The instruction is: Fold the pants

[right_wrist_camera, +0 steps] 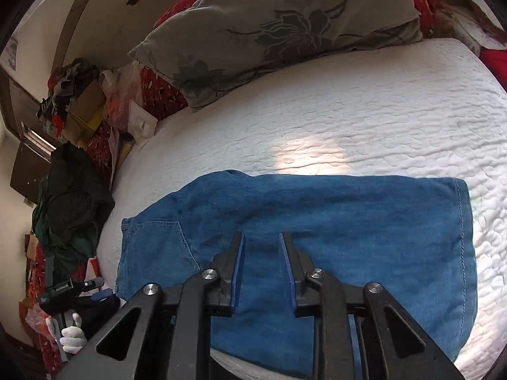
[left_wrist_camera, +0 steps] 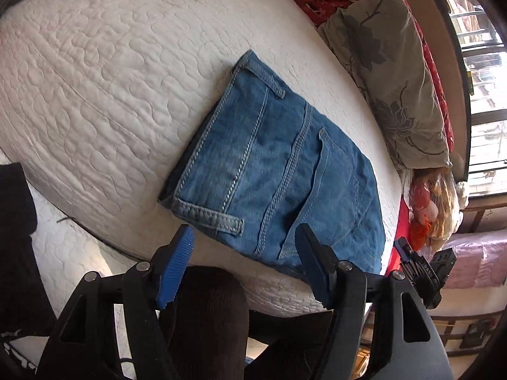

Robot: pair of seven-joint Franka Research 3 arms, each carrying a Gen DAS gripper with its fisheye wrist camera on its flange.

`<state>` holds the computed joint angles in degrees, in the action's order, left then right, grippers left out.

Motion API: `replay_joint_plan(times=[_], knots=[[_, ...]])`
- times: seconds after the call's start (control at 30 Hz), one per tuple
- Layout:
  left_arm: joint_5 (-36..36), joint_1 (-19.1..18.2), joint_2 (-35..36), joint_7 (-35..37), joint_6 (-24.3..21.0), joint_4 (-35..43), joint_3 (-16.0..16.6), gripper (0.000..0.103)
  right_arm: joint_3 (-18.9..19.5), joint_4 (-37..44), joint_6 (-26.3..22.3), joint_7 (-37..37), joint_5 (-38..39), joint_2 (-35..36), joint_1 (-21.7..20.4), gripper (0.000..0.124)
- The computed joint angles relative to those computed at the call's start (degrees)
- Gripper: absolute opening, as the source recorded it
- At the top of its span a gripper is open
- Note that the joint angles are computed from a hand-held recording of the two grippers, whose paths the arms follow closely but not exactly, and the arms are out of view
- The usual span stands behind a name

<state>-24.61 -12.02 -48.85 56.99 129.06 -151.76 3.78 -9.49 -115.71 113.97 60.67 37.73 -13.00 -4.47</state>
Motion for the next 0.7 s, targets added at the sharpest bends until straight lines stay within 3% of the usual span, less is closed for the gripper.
replay_joint_plan(times=[0.07,0.17,0.27,0.37,0.5,0.53,0.57,0.7], knots=[[-1.5,-1.3,0.9,-0.1,0.9,-1.1,-0.5,0.065,-2.3,-4.2,-0.9,2.5,-1.5,-4.9,-3.0,0.024],[-2.8,-1.8,2.9,-0.7,1.1,-1.2,-0.4,0.065,-4.6,-10.0,-0.6,6.4,-5.9,-11.0,-7.9,0.043],[-2.6,-1.1,5.0,-1.5,1.1,0.0,-0.9,0.065,-7.3,-14.8,-1.1,10.2,-5.3,-13.5,-11.2,0.043],[-1.7,-0.4,7.5,-2.2,0.2,1.6,-1.7,0.065,-8.5,-18.0,-0.7,12.2,-1.7,-13.2,-12.2,0.043],[-0.8,0.4,9.9,-3.5,-0.7,3.0,-2.7,0.065,-7.4,-20.3,4.2,12.1,3.3,-11.3,-11.5,0.043],[-0.4,0.7,10.5,-4.3,-1.1,3.5,-3.2,0.065,-6.8,-20.2,5.0,13.4,3.3,-10.5,-11.4,0.038],[-0.2,0.9,10.6,-4.9,-1.4,3.8,-3.4,0.065,-7.1,-20.0,5.1,12.9,4.5,-9.9,-10.9,0.007],[6.0,2.7,12.1,-8.9,-4.9,7.1,-6.5,0.065,-8.1,-20.0,7.7,4.2,7.5,-14.1,-10.0,0.003]])
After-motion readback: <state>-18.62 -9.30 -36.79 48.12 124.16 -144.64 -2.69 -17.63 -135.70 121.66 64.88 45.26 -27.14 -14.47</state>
